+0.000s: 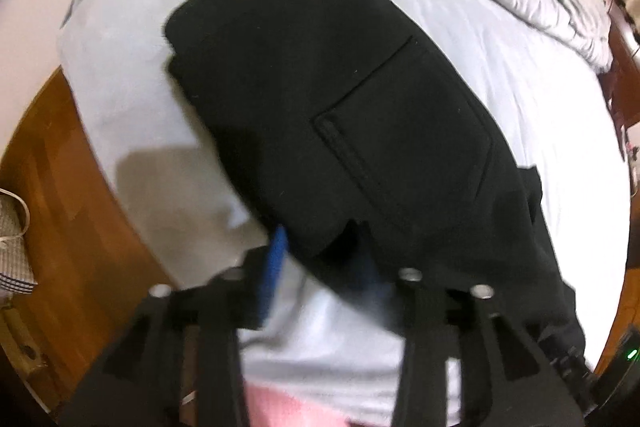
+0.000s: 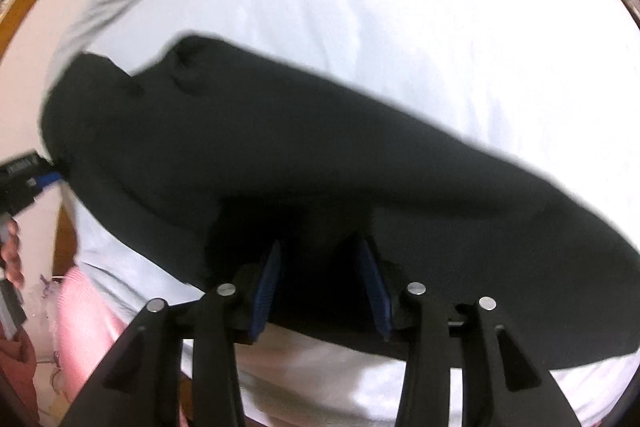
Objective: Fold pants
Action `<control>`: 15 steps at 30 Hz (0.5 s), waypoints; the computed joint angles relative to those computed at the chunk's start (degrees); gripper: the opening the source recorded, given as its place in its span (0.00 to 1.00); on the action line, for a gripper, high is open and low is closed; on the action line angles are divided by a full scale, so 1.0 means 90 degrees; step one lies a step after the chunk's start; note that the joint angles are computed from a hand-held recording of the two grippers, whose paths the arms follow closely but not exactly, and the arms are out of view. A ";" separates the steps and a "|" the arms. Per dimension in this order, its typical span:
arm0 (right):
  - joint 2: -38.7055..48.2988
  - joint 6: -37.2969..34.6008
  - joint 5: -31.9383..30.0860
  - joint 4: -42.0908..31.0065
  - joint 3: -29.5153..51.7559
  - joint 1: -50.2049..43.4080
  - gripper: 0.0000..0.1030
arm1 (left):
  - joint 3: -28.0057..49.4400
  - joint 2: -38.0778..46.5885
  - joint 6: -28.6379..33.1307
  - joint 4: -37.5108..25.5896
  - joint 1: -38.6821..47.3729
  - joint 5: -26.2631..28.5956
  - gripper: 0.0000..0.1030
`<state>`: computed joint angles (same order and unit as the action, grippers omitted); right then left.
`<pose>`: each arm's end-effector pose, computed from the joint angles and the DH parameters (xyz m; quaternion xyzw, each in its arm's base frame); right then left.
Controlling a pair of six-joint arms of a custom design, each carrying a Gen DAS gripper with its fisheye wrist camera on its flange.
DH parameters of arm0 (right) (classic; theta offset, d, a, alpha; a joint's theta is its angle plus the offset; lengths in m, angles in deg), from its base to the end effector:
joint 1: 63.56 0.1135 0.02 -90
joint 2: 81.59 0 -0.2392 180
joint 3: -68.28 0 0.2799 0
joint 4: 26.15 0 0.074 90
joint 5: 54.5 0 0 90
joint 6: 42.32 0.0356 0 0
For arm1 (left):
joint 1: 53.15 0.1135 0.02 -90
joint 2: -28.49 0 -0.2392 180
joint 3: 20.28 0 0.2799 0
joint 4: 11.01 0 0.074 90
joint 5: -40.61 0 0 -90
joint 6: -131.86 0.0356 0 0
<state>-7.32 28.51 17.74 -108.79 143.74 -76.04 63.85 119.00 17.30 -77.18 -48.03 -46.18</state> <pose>0.2474 -0.0436 0.2429 -0.0690 0.9829 0.1280 0.1128 0.3320 0.0277 0.2171 -0.2490 0.9562 -0.0529 0.1448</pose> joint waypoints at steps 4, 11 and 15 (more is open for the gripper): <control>0.0304 0.0072 -0.0351 0.0063 0.0662 0.0375 0.42 | 0.0002 -0.0666 0.0150 -0.0350 -0.0284 -0.0352 0.48; 0.1926 0.0685 -0.0760 0.0609 0.1984 0.1569 0.42 | 0.0580 -0.0260 0.0418 0.0340 -0.0744 -0.0413 0.52; 0.2612 0.0731 -0.0497 0.0895 0.2397 0.1984 0.42 | 0.0947 0.0637 0.0585 0.0500 -0.0621 -0.0469 0.52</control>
<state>16.19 35.08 13.27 -100.73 165.31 -58.18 72.37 124.73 22.56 -72.67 -53.62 -50.40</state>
